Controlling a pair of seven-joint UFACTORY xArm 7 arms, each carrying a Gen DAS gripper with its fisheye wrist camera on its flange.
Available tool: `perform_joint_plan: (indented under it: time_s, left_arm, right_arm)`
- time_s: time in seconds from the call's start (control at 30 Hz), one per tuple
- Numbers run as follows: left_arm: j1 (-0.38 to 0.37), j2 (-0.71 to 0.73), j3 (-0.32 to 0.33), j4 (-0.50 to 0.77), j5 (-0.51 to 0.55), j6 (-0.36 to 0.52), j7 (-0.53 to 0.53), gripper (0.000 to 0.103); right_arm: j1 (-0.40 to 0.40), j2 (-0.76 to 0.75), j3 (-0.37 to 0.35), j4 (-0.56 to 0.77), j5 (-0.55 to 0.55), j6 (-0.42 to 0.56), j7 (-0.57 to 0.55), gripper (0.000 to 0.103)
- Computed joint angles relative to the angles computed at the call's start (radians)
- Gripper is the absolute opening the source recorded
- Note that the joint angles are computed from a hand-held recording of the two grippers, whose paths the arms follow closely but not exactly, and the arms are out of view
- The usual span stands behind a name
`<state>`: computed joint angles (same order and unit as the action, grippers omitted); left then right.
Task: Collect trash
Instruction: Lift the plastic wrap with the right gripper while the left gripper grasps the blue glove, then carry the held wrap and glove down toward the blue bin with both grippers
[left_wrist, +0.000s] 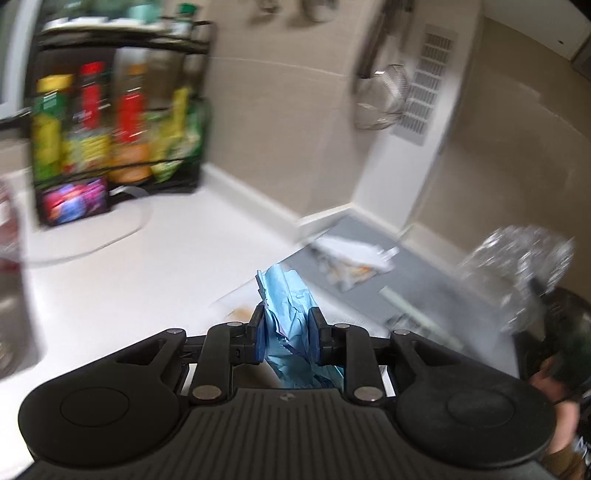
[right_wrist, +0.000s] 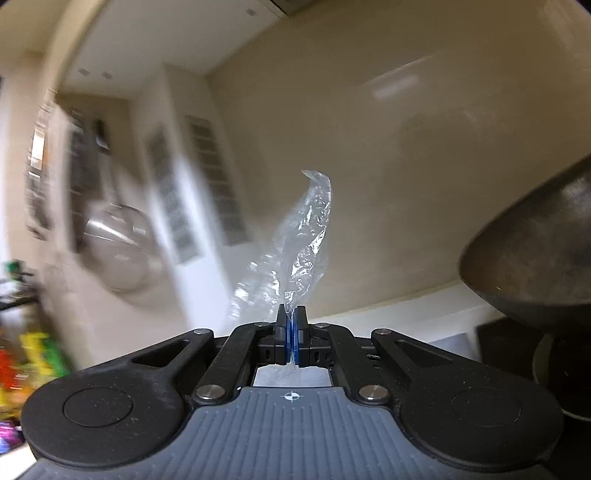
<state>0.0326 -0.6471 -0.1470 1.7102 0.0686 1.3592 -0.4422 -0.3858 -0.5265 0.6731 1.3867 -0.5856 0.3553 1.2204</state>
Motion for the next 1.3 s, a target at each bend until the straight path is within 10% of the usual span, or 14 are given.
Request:
perform_joint_plan:
  time_s: [0.23, 0.57, 0.97, 1.3]
  left_arm:
    - [0.011, -0.244, 0.064, -0.137, 0.000, 0.156, 0.036, 0.025]
    - [0.025, -0.471, 0.074, -0.266, -0.038, 0.265, 0.060, 0.025]
    - [0.034, -0.598, 0.065, -0.369, -0.058, 0.338, 0.072, 0.025]
    - [0.033, -0.609, 0.060, -0.392, -0.061, 0.345, 0.082, 0.025]
  right_arm:
    - [0.321, -0.133, -0.156, -0.064, 0.167, 0.005, -0.236, 0.002]
    - [0.604, -0.203, -0.136, -0.062, 0.409, 0.221, -0.465, 0.002]
    - [0.678, -0.168, -0.026, -0.016, 0.524, 0.499, -0.480, 0.002]
    - [0.706, -0.147, -0.018, -0.028, 0.533, 0.551, -0.474, 0.002]
